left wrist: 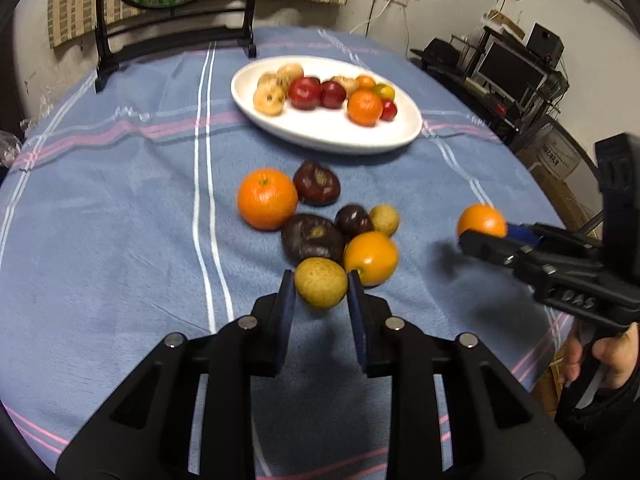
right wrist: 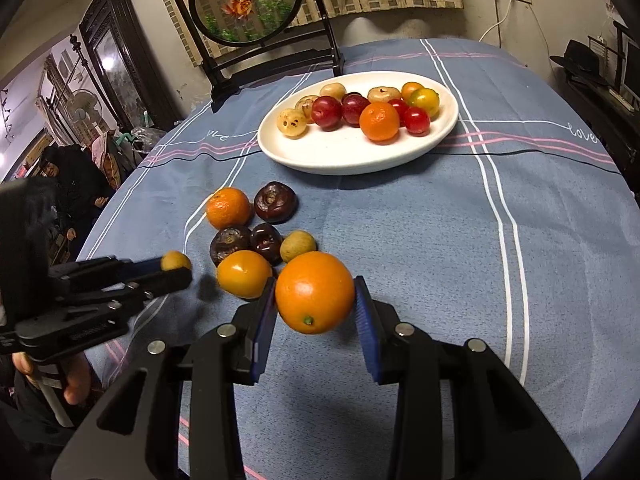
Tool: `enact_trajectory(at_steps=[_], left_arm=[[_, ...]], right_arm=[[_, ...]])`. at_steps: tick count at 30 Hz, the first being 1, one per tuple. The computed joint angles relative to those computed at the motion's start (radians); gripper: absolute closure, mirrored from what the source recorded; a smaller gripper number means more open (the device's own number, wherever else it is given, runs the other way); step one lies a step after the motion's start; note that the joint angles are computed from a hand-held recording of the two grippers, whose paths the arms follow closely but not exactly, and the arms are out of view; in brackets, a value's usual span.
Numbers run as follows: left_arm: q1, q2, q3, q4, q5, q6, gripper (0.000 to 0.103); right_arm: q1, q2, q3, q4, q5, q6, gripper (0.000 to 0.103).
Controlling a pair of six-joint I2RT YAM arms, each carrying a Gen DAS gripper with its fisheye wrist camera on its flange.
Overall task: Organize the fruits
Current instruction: 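Carry the orange and olive-yellow fruit in both tools over the plate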
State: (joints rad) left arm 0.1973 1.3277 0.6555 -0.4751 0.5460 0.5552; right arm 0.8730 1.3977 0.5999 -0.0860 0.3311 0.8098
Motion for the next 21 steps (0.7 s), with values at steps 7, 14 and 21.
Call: enact_trajectory(at_steps=[7,14,21], left_arm=[[-0.005,-0.011,0.053,-0.026,0.009,-0.014,0.077],[-0.078,0.049,0.156,0.010,-0.026,-0.087,0.077],[-0.197,0.239,0.364,0.047,-0.084,-0.192,0.077]], right_arm=[[-0.006,-0.005,0.016,-0.009,0.002,-0.019,0.065],[-0.064,-0.015,0.068,-0.044,-0.004,-0.098,0.065],[-0.161,0.059,0.214,-0.084,-0.039,-0.255,0.065]])
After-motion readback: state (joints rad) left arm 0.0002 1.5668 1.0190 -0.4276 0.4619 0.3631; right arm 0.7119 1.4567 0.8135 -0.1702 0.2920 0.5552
